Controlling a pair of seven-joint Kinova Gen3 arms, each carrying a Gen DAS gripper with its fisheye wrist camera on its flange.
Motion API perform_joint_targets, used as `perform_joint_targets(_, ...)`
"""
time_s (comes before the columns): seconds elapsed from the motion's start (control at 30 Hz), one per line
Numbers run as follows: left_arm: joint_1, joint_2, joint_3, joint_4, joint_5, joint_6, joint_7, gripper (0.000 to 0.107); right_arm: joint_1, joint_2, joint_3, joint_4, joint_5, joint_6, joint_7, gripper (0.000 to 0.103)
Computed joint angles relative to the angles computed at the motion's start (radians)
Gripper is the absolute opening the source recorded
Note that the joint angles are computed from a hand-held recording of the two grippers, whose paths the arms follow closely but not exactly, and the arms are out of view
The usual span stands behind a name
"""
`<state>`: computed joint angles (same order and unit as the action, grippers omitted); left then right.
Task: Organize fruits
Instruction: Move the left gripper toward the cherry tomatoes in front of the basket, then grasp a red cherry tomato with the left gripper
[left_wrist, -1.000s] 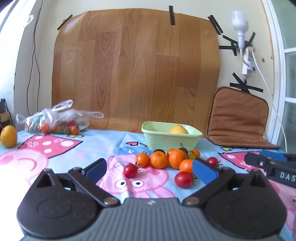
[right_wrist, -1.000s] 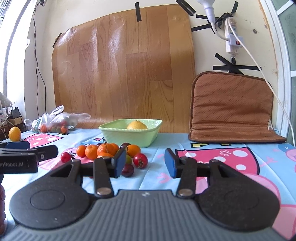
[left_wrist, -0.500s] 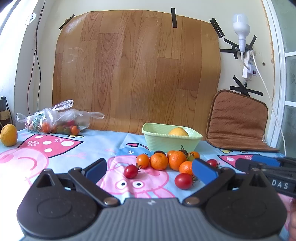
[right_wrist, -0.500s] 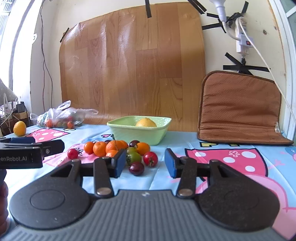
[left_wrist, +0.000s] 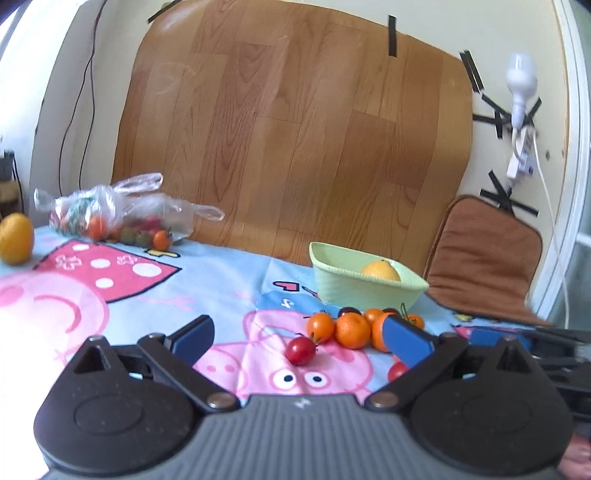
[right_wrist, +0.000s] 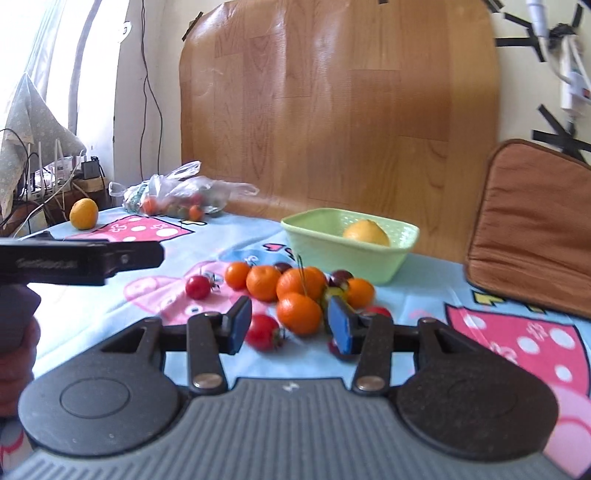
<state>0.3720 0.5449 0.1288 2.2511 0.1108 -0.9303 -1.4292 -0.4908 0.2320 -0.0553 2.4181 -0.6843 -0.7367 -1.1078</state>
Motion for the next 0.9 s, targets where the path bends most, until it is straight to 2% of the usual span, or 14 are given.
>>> perform_joint_targets(0.1,-0.037,0.004,0.013,0.003,-0.059,-0.004,0.04,0.097,0.026,0.021,0.019,-0.046,0.016,0.057,0.013,0.04)
perform_joint_targets(0.2,-0.058,0.008,0.02,0.001,-0.101,-0.003,0.065,0.096,0.028,0.033,0.074,-0.093,0.039,0.153,0.006,0.035)
perform_joint_targets(0.3,-0.07,0.01,0.023,0.001,-0.132,-0.001,0.081,0.092,0.152,0.036,0.016,-0.142,0.16,0.269,-0.089,0.035)
perform_joint_targets(0.4,-0.072,0.008,0.023,-0.002,-0.144,0.007,0.083,0.089,0.206,0.022,0.007,-0.176,0.282,0.387,-0.182,0.035)
perform_joint_targets(0.47,-0.073,0.008,0.024,0.001,-0.152,0.002,0.084,0.089,0.287,-0.012,-0.064,-0.158,0.363,0.427,-0.26,0.033)
perform_joint_targets(0.53,-0.092,0.008,0.031,0.0,-0.193,0.008,0.098,0.089,0.327,-0.05,-0.104,-0.11,0.428,0.417,-0.325,0.032)
perform_joint_targets(0.57,-0.099,0.004,0.035,-0.006,-0.21,0.026,0.102,0.089,0.318,-0.067,-0.098,-0.082,0.436,0.401,-0.333,0.032)
perform_joint_targets(0.67,-0.128,-0.003,0.058,-0.037,-0.297,0.091,0.125,0.089,0.201,-0.097,-0.004,-0.014,0.369,0.34,-0.278,0.032)
perform_joint_targets(0.73,-0.159,0.0,0.091,-0.061,-0.378,0.127,0.174,0.089,0.155,-0.105,0.03,0.012,0.315,0.317,-0.232,0.033)
perform_joint_targets(0.83,-0.204,0.016,0.153,-0.113,-0.489,0.207,0.268,0.089,0.195,-0.113,0.005,0.028,0.341,0.306,-0.248,0.034)
perform_joint_targets(0.9,-0.164,0.018,0.137,-0.153,-0.498,0.271,0.277,0.084,0.183,-0.114,0.024,0.028,0.323,0.293,-0.216,0.034)
